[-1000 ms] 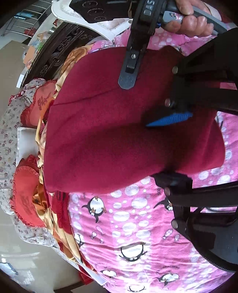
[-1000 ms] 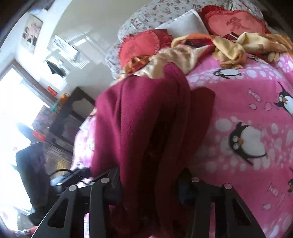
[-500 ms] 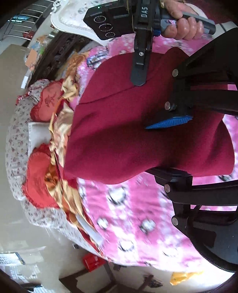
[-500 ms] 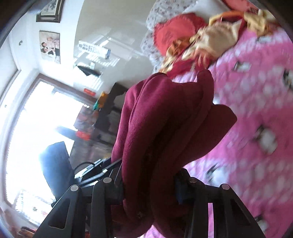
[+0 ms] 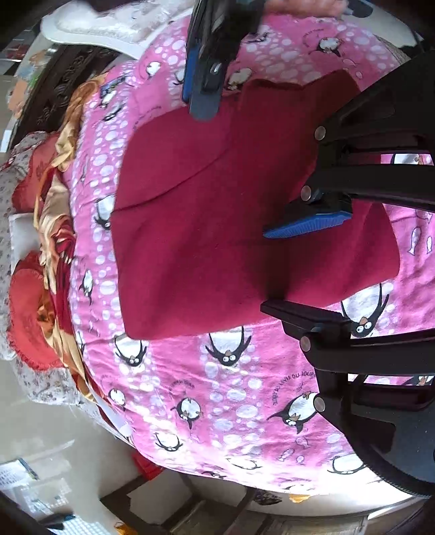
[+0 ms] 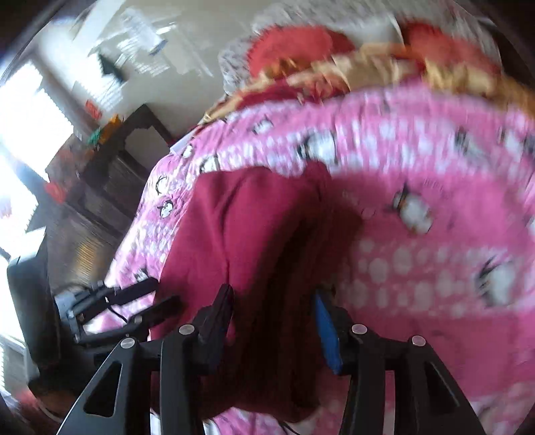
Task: Fold small clothes
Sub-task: 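Open the right tool and withdraw it from the folded sweatshirt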
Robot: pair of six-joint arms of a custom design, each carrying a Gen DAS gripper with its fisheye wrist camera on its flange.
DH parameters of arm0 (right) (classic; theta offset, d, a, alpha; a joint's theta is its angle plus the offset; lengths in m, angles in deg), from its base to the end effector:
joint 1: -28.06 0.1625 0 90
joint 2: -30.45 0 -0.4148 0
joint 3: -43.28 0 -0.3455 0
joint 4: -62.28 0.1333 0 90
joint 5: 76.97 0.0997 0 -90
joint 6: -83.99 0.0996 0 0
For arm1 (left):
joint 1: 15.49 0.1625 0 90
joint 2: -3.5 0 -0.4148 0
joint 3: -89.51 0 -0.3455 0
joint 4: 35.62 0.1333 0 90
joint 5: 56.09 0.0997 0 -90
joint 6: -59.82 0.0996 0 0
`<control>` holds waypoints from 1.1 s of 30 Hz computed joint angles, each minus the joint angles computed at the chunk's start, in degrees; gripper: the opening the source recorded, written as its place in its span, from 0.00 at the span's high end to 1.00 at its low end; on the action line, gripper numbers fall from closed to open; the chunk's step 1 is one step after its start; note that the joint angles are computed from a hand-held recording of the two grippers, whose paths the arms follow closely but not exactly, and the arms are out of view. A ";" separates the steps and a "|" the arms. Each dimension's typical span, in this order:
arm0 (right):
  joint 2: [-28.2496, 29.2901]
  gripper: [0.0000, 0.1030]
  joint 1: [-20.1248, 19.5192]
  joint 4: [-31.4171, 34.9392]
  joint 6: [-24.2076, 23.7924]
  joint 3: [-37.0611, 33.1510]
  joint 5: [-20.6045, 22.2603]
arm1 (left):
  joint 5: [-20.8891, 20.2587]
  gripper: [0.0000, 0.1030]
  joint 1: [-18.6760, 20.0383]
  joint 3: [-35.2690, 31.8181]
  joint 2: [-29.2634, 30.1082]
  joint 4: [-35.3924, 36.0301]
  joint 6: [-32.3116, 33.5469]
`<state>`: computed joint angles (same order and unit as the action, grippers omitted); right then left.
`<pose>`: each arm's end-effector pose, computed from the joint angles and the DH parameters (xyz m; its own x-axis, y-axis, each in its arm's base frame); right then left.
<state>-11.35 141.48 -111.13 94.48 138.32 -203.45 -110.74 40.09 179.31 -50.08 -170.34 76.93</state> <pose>0.3233 -0.5601 0.1431 -0.9048 0.0998 0.4139 -0.1819 0.7883 -0.5877 -0.2018 -0.6322 0.2265 -0.5248 0.6132 -0.5904 0.7465 0.6649 0.0271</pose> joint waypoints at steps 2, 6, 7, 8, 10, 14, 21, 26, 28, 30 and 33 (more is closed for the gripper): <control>0.05 0.55 1.74 0.81 -3.91 -0.64 1.83 | -0.12 0.63 0.03 -0.24 -0.27 -0.71 -0.72; 2.44 0.61 3.48 4.04 -8.56 -2.69 2.56 | 0.74 0.63 0.01 0.01 -0.65 -2.56 -1.26; 3.35 0.65 3.53 5.30 -8.55 -2.87 -0.12 | 1.01 0.63 0.05 0.03 -0.64 -2.72 -1.39; 4.23 0.67 3.41 7.10 -8.06 -3.68 -2.85 | 1.27 0.63 0.10 0.02 -0.59 -2.81 -1.38; 4.17 0.73 2.73 7.68 -6.39 -0.45 -8.10 | 1.84 0.63 0.11 0.43 -0.56 -3.45 -1.27; 2.78 0.73 1.17 1.60 -5.73 4.83 -6.57 | 2.01 0.63 0.04 1.60 -0.54 -5.56 -0.55; -0.12 0.71 3.32 -0.67 -3.98 4.60 -4.24 | 3.82 0.63 -0.67 3.01 -0.10 -9.86 1.79; 4.03 0.52 3.16 -4.29 -8.38 -2.64 -8.52 | 3.43 0.63 -0.32 2.20 0.25 -9.24 0.30; 6.02 0.52 2.94 -2.93 -9.73 -5.46 -10.87 | 3.94 0.63 -0.30 2.29 0.45 -9.75 0.33; 7.29 0.52 2.43 -0.28 -8.69 -7.47 -12.83 | 4.43 0.63 -0.24 2.29 0.70 -9.93 0.34; 8.02 0.58 0.40 1.38 -7.27 -8.48 -12.47 | 4.38 0.63 0.04 2.22 0.90 -10.22 0.38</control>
<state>-3.33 141.89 -109.74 87.21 129.85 -215.92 -106.36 40.13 181.54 -49.18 -180.56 77.31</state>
